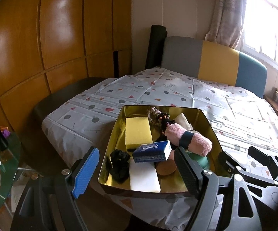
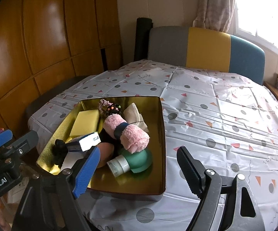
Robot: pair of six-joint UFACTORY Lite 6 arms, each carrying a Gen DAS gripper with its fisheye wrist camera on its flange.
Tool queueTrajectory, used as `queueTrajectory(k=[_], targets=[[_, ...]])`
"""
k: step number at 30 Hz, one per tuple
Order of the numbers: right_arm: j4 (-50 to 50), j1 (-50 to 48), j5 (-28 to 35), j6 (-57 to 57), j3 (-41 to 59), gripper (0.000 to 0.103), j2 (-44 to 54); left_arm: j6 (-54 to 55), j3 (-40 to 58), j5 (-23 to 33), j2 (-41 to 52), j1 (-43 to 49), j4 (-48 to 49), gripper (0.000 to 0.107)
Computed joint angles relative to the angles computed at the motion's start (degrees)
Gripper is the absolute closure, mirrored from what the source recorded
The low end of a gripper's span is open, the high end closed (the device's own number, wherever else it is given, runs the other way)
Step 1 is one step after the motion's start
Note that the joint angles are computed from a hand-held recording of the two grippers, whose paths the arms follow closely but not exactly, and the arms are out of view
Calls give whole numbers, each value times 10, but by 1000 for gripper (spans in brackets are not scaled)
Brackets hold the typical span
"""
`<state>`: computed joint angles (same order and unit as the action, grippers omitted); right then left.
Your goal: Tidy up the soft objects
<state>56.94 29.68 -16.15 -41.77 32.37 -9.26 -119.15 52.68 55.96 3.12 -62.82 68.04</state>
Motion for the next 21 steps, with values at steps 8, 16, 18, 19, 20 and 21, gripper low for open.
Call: queueTrajectory(k=[8,16,18,19,20,21], targets=[[-5,-2,1,5,-1,20,0,2,-1,-7,3,4,0,25],[-17,-6,3,16,-2,20,1,3,-2,-9,5,4,-2,25],[-16,-5,2,15,-2,20,1,5,-2,-12,6,5,-5,25],[-19,-6,4,17,-2,20,0,5,-3,-14,5,5,-5,25],[-19,-5,3,19,-4,20,-1,6,-3,-14,6,6,-6,25],[-19,-6,3,17,-3,20,-1,6,-3,-14,5,6,-6,25]])
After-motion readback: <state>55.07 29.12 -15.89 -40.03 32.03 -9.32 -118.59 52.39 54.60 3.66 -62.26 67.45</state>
